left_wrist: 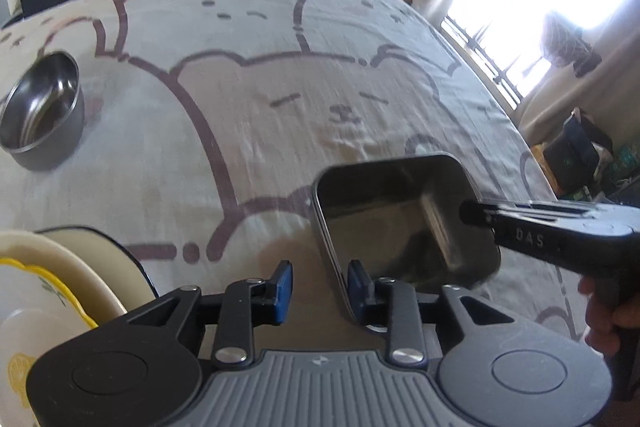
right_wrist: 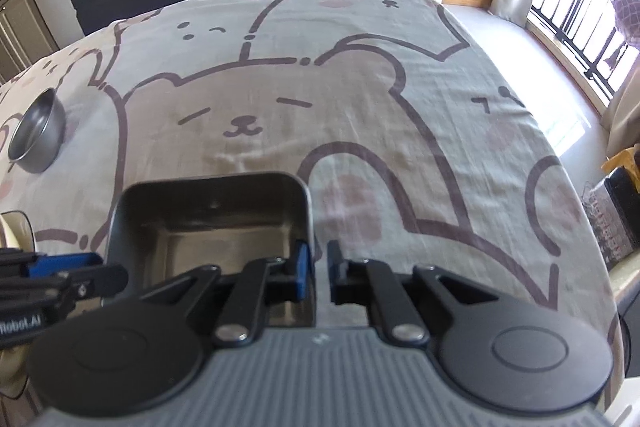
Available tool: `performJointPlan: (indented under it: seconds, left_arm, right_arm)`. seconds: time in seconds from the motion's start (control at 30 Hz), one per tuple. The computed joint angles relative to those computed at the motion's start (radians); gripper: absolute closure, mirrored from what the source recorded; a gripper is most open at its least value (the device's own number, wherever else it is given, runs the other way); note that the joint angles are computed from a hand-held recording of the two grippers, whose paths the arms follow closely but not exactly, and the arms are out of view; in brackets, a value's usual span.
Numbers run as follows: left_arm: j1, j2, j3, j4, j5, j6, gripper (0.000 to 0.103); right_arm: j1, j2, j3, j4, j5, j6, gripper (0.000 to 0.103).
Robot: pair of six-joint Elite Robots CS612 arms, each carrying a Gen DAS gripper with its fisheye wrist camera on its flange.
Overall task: Organize plates and bowls
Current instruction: 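Lower the steel tray onto the cloth and open both grippers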
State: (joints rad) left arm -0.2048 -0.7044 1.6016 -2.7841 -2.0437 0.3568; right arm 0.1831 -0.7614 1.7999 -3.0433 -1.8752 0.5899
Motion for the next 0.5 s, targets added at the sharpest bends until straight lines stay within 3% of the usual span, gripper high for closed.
performJointPlan:
  seconds: [0.17,0.5]
  left_arm:
    - [0.002,-0.009,0.009,0.021,-0.007,0.024,0.071]
    - [0.003,-0.014,0.012,0.039,-0.017,0.046,0.072]
  right_arm:
    - [-0.001,0.0,0.001,0.0,-0.001,0.0,0.082]
    - [-0.008,0.002,0.01,-0.017,0.009,0.01,0.066]
